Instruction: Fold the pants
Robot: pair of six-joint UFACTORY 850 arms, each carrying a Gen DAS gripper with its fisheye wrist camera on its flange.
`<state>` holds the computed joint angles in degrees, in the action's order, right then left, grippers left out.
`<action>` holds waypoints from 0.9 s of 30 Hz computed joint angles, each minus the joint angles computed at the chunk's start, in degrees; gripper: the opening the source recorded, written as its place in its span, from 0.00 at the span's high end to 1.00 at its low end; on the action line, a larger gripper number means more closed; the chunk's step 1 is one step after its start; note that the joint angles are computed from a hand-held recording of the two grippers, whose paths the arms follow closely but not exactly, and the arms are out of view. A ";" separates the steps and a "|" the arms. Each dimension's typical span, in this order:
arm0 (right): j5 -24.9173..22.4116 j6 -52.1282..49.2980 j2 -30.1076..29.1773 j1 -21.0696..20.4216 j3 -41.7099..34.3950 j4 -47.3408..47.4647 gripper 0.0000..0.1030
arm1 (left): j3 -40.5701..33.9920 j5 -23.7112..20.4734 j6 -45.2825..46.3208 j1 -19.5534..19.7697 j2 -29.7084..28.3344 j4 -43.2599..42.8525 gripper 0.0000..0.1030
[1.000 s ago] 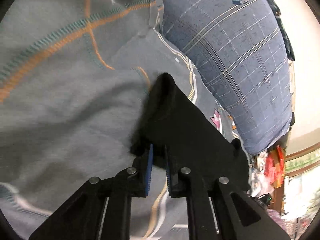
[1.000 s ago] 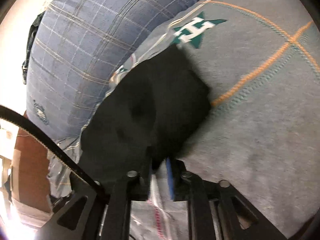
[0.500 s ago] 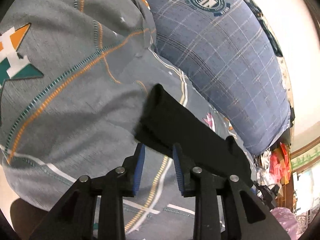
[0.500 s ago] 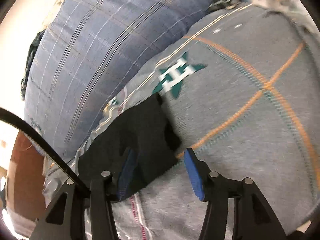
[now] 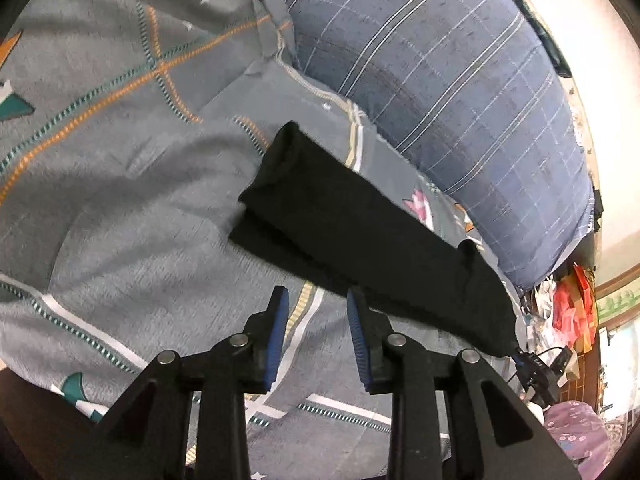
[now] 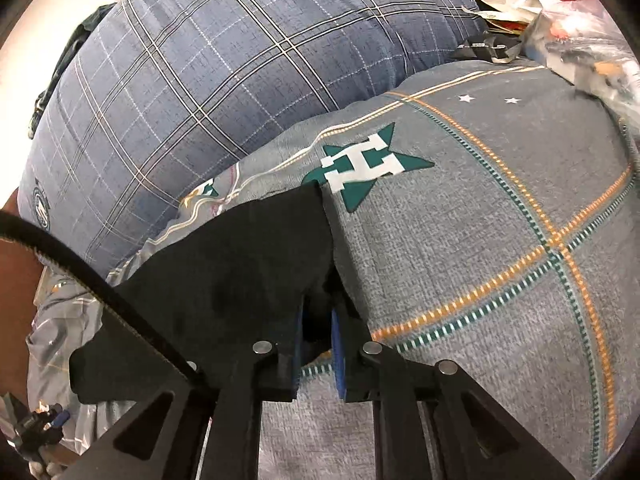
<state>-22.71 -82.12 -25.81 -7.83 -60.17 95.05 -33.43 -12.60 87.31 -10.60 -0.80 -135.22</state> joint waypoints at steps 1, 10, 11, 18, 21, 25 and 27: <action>0.25 2.41 0.36 -0.15 0.03 -1.94 0.83 | 0.24 -0.44 0.40 0.30 0.05 -0.79 0.72; 5.22 -0.34 9.84 3.60 3.34 -1.58 0.66 | -1.37 -5.93 7.10 4.67 -4.69 -5.73 0.60; 3.72 1.90 9.78 4.34 2.77 -4.19 0.64 | -2.13 -7.10 6.75 5.14 -6.15 -5.27 0.58; -8.68 20.85 2.50 15.09 -8.17 -24.33 0.60 | -2.99 -13.78 14.21 4.56 -10.87 -10.33 0.96; -14.05 28.13 -2.78 21.44 -16.07 -32.59 0.51 | -0.24 -19.55 16.40 4.79 -11.46 -14.26 0.95; -20.01 36.41 -11.07 29.82 -28.17 -42.76 0.49 | 1.89 -30.49 10.61 8.15 -13.27 -9.77 0.95; -22.24 42.44 -16.78 34.37 -36.51 -49.03 0.49 | 2.01 -33.83 8.52 9.42 -14.40 -7.37 0.94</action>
<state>-44.95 -39.68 -42.59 26.55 -96.68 46.02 -31.43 -46.43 95.83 -1.18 -15.20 -142.58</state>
